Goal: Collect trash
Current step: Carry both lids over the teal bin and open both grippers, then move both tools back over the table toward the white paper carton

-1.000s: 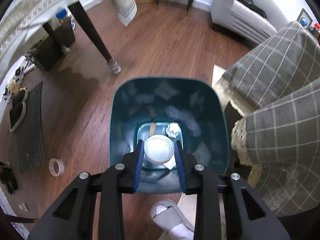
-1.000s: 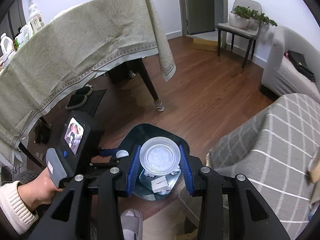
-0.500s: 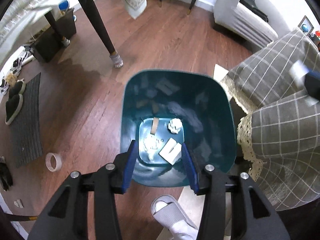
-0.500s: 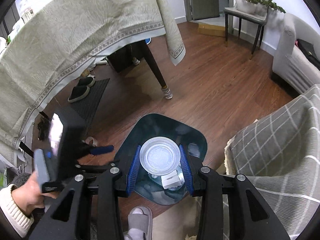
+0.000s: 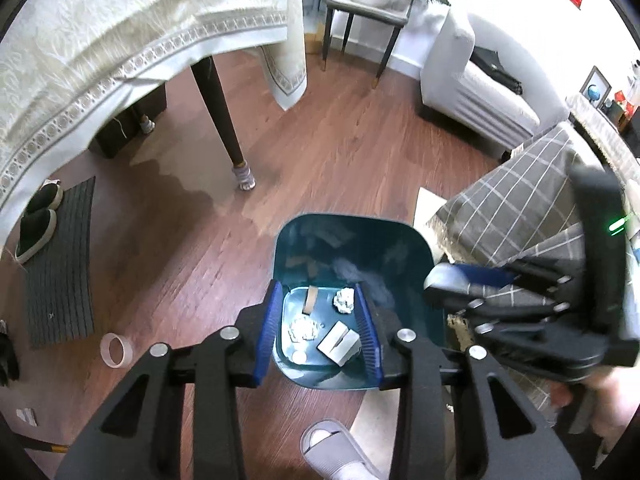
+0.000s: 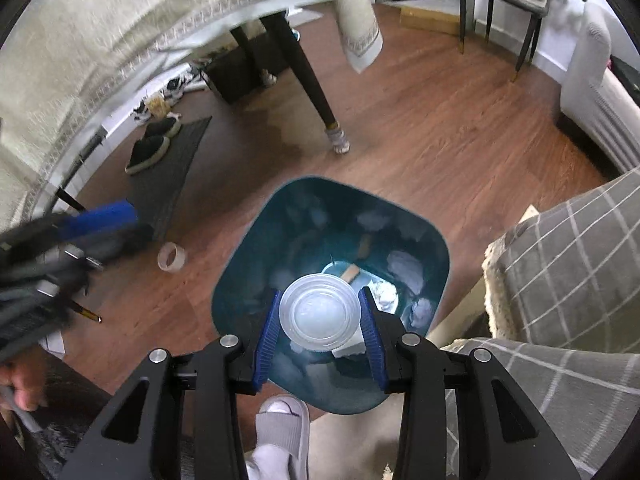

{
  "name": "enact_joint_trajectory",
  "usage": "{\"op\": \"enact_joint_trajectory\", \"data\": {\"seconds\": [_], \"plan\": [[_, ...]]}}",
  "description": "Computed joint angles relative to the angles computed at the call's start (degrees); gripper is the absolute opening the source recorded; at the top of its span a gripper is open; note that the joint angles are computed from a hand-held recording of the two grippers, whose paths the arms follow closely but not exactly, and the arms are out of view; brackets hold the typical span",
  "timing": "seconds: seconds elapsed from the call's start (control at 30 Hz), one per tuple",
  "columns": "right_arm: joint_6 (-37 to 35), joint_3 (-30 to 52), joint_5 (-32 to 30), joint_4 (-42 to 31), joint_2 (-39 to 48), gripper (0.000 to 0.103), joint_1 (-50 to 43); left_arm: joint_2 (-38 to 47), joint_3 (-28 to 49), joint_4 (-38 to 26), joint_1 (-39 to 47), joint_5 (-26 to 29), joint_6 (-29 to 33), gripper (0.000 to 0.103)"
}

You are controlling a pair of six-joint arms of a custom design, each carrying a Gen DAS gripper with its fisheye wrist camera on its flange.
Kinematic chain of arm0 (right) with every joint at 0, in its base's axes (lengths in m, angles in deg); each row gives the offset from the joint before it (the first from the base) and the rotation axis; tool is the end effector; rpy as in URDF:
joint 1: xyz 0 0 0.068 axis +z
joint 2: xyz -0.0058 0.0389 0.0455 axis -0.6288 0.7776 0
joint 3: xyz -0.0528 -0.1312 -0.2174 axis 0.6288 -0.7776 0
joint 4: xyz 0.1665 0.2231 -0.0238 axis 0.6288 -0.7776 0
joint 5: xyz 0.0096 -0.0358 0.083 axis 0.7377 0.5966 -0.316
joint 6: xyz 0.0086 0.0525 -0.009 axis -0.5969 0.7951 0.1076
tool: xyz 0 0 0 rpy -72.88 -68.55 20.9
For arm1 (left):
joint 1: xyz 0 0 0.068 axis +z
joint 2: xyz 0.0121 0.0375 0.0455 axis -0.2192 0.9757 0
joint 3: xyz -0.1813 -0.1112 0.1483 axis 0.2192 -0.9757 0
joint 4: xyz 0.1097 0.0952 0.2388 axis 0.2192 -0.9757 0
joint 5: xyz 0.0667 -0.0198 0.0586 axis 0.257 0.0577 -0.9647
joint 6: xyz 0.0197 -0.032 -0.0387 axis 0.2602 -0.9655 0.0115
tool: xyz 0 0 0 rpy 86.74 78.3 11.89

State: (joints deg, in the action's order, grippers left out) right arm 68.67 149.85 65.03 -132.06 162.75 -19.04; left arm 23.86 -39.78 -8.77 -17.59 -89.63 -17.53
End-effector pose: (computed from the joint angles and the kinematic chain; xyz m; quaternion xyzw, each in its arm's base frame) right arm 0.3364 0.1339 0.1711 -0.3495 0.9123 0.1595 0.1417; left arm 0.2254 -0.0180 0.2299 -0.1402 0.9487 -0.0463 0.2796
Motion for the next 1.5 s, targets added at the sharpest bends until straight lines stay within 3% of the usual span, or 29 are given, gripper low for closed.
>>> {"op": "enact_joint_trajectory", "data": {"seconds": [0.53,0.6,0.67,0.73,1.1,1.5], "plan": [[-2.0,-2.34,5.97,2.15,7.08,0.04,2.11,-6.51,7.94,-5.87,-5.72,-3.12,-0.44,0.027],[-1.99,-2.05,5.71,1.86,7.92,0.043,2.05,-6.84,9.18,-6.73,-6.65,-3.98,-1.09,0.027],[-2.1,-2.48,5.66,2.33,7.71,0.056,2.05,-7.54,9.96,-7.16,-7.06,-4.26,-1.37,0.027],[-2.48,-2.63,5.43,2.28,7.19,0.056,1.84,-7.9,11.08,-7.53,-7.56,-5.12,-1.56,0.027],[-4.07,-3.55,0.53,-0.08,-3.1,0.056,0.1,-8.21,14.56,-8.51,-11.17,-7.94,-2.98,0.027],[-7.78,0.48,-6.41,-7.6,-14.8,0.042,-6.6,-6.04,17.93,-6.62,-15.91,-12.11,-5.08,0.038]]}}
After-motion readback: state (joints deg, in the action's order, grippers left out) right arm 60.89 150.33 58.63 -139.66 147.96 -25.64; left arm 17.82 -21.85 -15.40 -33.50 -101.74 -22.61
